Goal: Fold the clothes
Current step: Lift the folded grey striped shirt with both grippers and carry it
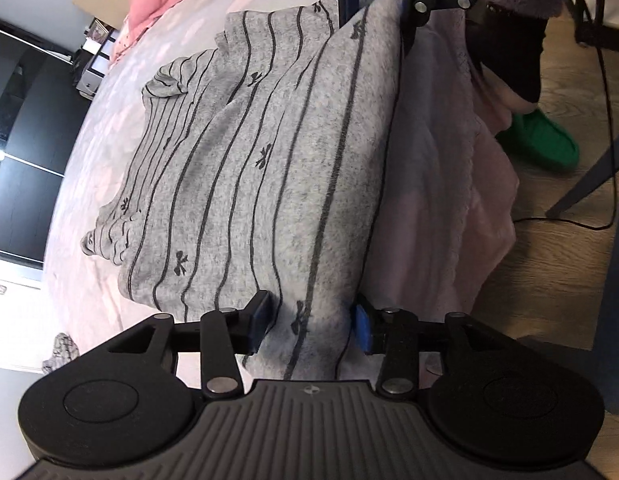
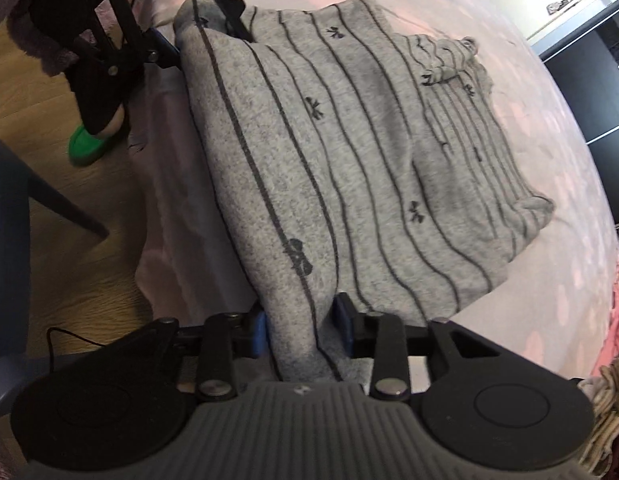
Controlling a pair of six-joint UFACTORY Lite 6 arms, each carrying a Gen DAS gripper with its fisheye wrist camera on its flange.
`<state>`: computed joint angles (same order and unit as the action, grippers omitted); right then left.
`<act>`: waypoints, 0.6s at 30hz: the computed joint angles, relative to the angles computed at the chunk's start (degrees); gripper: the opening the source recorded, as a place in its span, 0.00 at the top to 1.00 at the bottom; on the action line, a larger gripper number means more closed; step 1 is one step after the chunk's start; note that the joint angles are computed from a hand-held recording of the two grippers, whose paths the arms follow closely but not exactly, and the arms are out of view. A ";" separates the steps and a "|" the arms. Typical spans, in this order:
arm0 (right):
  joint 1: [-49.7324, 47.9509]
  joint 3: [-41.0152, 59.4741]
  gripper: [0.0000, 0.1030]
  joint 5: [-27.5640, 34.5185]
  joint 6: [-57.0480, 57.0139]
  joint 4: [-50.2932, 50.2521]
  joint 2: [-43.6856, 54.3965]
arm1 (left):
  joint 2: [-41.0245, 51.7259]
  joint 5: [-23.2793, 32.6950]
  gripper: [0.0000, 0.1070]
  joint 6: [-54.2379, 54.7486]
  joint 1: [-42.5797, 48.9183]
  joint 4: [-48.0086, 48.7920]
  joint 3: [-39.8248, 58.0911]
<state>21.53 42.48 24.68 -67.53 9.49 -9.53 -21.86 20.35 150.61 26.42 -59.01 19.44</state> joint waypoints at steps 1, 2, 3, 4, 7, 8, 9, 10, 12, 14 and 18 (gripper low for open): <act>-1.27 0.89 0.57 2.03 -2.57 2.63 -0.13 | 0.49 3.77 0.62 -5.80 2.12 5.68 2.22; -3.18 2.49 0.53 5.32 -6.14 6.29 -0.05 | 1.52 7.68 0.62 -11.29 3.87 10.20 5.15; -5.13 4.24 0.51 8.82 -9.01 9.33 0.17 | 2.55 11.34 0.62 -15.05 5.53 12.85 7.97; -7.15 5.62 0.50 12.13 -11.60 12.21 -0.05 | 3.56 14.91 0.61 -17.34 7.27 14.15 10.66; -11.18 9.71 0.50 18.56 -13.13 16.29 -0.25 | 6.08 23.95 0.58 -21.81 11.47 15.04 17.58; -11.97 11.13 0.50 19.24 -12.43 17.08 0.07 | 6.51 25.70 0.56 -23.63 11.86 15.27 19.28; -12.50 12.70 0.50 19.67 -11.43 17.92 0.95 | 7.43 26.68 0.56 -25.86 11.39 15.46 21.31; -12.97 14.30 0.50 20.07 -10.33 18.73 1.91 | 8.36 27.64 0.55 -28.04 10.95 15.60 23.34; -13.66 18.51 0.50 21.35 -7.32 19.34 4.87 | 10.78 26.82 0.55 -34.90 7.87 16.93 27.80; -13.65 23.27 0.50 21.90 -3.52 18.86 8.43 | 15.00 27.13 0.55 -42.19 5.48 18.76 34.06; -12.71 34.17 0.50 21.98 3.60 16.09 16.60 | 25.49 31.55 0.45 -55.06 3.38 21.11 48.83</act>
<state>8.82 76.65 46.66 -63.94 25.58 7.07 3.63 51.90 95.55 29.80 -37.90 68.27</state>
